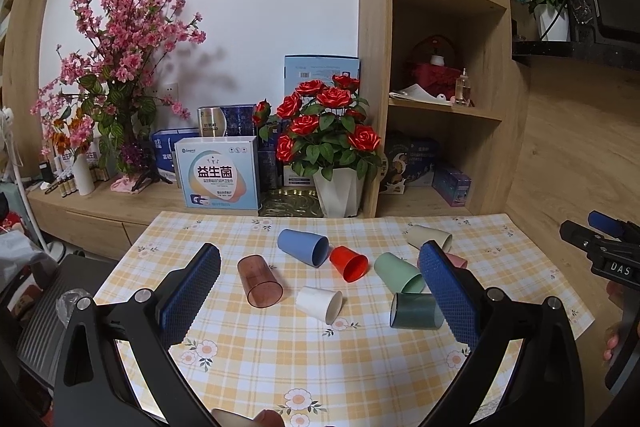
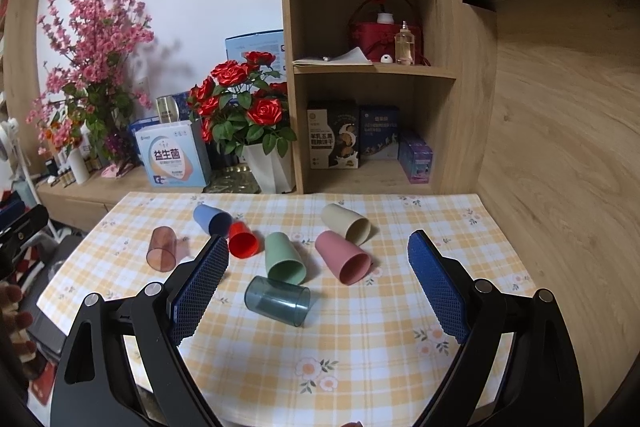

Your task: Flip cup upside down

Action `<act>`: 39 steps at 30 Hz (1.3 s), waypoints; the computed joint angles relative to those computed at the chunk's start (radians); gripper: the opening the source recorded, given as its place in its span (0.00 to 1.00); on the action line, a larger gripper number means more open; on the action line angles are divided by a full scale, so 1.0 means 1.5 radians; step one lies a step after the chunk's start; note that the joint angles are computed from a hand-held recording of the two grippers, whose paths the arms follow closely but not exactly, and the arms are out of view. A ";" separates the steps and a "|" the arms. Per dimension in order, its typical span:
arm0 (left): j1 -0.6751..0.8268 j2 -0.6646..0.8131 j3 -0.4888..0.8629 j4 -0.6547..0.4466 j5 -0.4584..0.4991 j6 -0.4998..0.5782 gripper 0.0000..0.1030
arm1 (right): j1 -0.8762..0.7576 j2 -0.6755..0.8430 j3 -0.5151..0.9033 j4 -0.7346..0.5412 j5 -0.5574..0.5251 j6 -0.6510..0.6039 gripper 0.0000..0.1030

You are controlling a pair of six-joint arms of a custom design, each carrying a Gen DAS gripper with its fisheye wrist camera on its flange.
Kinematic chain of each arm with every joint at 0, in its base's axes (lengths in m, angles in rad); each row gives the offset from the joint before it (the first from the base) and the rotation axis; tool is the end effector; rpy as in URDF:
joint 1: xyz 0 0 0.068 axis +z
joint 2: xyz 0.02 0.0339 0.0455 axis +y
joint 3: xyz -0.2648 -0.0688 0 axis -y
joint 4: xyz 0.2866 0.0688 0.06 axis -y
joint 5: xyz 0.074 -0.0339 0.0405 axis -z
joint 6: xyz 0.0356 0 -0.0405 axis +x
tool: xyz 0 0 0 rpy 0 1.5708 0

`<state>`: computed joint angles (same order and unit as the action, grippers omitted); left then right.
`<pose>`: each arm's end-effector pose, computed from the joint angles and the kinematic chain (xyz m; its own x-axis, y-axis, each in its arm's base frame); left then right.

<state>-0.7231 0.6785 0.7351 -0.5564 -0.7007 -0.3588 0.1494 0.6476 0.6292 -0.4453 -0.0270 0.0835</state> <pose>0.1542 -0.1055 0.3073 -0.3651 -0.0358 -0.9303 -0.0498 0.9986 -0.0189 0.1922 0.0299 0.2789 -0.4551 0.0158 -0.8903 -0.1352 0.9870 0.0866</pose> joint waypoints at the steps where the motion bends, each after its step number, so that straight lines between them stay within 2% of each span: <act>1: 0.000 0.000 0.001 0.000 -0.001 0.000 0.94 | -0.001 0.000 0.001 0.001 -0.003 0.001 0.86; 22: 0.002 -0.019 -0.008 -0.001 0.008 0.003 0.94 | 0.038 -0.014 -0.003 -0.007 0.047 0.009 0.86; 39: 0.007 -0.021 -0.009 -0.004 0.014 -0.001 0.94 | 0.030 -0.009 -0.008 -0.002 0.035 0.012 0.86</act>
<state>-0.7128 0.6477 0.7209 -0.5629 -0.6800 -0.3611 0.1943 0.6341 0.6175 -0.4481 0.0251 0.1011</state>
